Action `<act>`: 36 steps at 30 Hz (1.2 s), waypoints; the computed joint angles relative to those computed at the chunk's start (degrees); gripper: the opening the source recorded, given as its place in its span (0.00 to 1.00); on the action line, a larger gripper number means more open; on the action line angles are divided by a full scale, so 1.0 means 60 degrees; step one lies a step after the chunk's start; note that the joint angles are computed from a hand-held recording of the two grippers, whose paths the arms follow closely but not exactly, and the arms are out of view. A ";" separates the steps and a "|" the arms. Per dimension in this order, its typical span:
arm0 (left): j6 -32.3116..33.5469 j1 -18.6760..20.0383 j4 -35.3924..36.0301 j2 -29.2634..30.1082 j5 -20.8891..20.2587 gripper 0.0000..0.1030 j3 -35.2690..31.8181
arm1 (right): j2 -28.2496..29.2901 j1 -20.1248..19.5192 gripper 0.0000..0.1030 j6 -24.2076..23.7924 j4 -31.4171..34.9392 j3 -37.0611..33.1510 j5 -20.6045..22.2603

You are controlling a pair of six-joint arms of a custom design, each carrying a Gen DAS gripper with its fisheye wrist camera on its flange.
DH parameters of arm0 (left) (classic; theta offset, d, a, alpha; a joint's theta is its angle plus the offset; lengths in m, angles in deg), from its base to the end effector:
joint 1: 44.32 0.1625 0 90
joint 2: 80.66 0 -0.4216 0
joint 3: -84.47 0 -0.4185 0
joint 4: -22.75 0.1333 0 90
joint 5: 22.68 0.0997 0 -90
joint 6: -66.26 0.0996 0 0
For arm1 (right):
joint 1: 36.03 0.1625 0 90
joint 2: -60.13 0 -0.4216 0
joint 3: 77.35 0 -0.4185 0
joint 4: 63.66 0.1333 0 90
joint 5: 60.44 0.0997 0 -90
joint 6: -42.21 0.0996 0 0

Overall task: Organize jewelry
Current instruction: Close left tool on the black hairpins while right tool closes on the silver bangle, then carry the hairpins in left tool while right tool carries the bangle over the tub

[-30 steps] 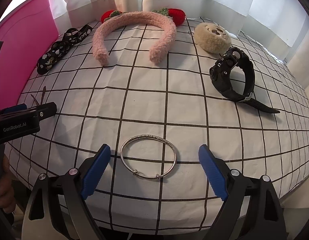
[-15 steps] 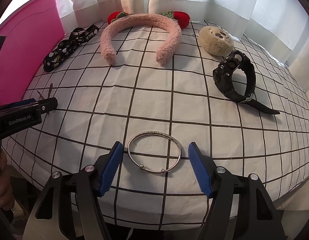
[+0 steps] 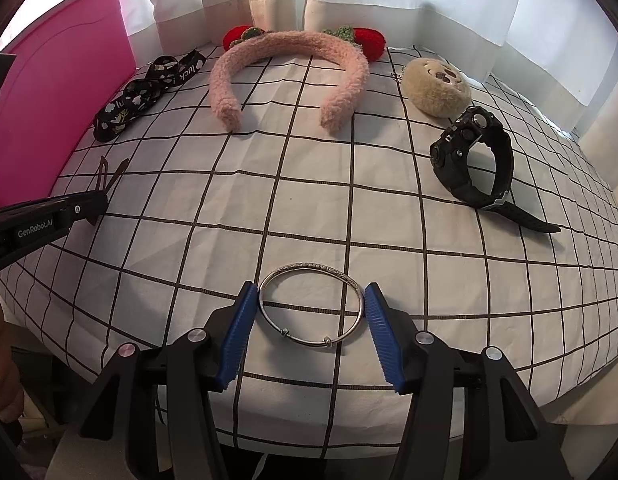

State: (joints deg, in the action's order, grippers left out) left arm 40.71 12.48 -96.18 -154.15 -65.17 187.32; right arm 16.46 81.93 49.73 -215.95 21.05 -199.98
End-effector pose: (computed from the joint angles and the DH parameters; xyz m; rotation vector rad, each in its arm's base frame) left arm -0.1466 -0.6017 0.2935 0.1619 2.3622 -0.5034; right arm 0.3574 -0.5506 0.0610 0.3411 -2.2894 0.4709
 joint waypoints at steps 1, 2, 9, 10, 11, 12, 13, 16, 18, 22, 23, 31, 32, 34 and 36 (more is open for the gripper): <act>0.0028 -0.0016 -0.0033 -0.0012 0.0024 0.06 0.0017 | -0.0003 0.0002 0.52 0.0003 0.0002 0.0004 0.0003; 0.0052 -0.0028 -0.0066 -0.0025 0.0042 0.06 0.0026 | -0.0007 0.0000 0.52 0.0009 -0.0002 0.0011 0.0008; 0.0131 -0.0111 -0.0175 -0.0073 0.0075 0.06 0.0009 | -0.0126 0.0007 0.52 0.0085 -0.0062 0.0128 0.0028; 0.0145 -0.0128 -0.0187 -0.0085 0.0074 0.06 0.0012 | -0.0149 0.0005 0.52 0.0075 -0.0082 0.0145 0.0016; 0.0153 -0.0141 -0.0188 -0.0091 0.0074 0.06 0.0008 | -0.0170 0.0009 0.52 0.0068 -0.0108 0.0160 0.0003; 0.0145 -0.0161 -0.0171 -0.0103 0.0085 0.06 0.0006 | -0.0192 0.0018 0.52 0.0064 -0.0130 0.0168 -0.0013; 0.0141 -0.0192 -0.0165 -0.0125 0.0090 0.06 0.0015 | -0.0221 0.0023 0.52 0.0056 -0.0149 0.0179 -0.0030; 0.0141 -0.0257 -0.0125 -0.0137 0.0158 0.06 -0.0008 | -0.0282 0.0056 0.52 0.0006 -0.0221 0.0163 -0.0056; 0.0116 -0.0293 -0.0126 -0.0149 0.0169 0.06 -0.0029 | -0.0301 0.0101 0.52 -0.0051 -0.0268 0.0112 -0.0092; 0.0218 -0.0384 -0.0251 -0.0158 0.0189 0.06 -0.0077 | -0.0332 0.0211 0.52 -0.0298 -0.0396 -0.0033 -0.0180; 0.0247 -0.0407 -0.0304 -0.0164 0.0178 0.06 -0.0088 | -0.0335 0.0244 0.52 -0.0378 -0.0447 -0.0076 -0.0204; 0.0594 -0.0798 -0.0702 -0.0234 0.0277 0.06 -0.0333 | -0.0245 0.0651 0.52 -0.1205 -0.0904 -0.0759 -0.0420; 0.0615 -0.0854 -0.0755 -0.0251 0.0299 0.06 -0.0374 | -0.0203 0.0705 0.52 -0.1340 -0.0917 -0.0906 -0.0457; 0.0648 -0.0955 -0.0893 -0.0280 0.0346 0.06 -0.0460 | -0.0125 0.0798 0.52 -0.1611 -0.1010 -0.1187 -0.0460; 0.0699 -0.1061 -0.1025 -0.0329 0.0402 0.06 -0.0541 | -0.0035 0.0906 0.52 -0.1922 -0.1072 -0.1495 -0.0458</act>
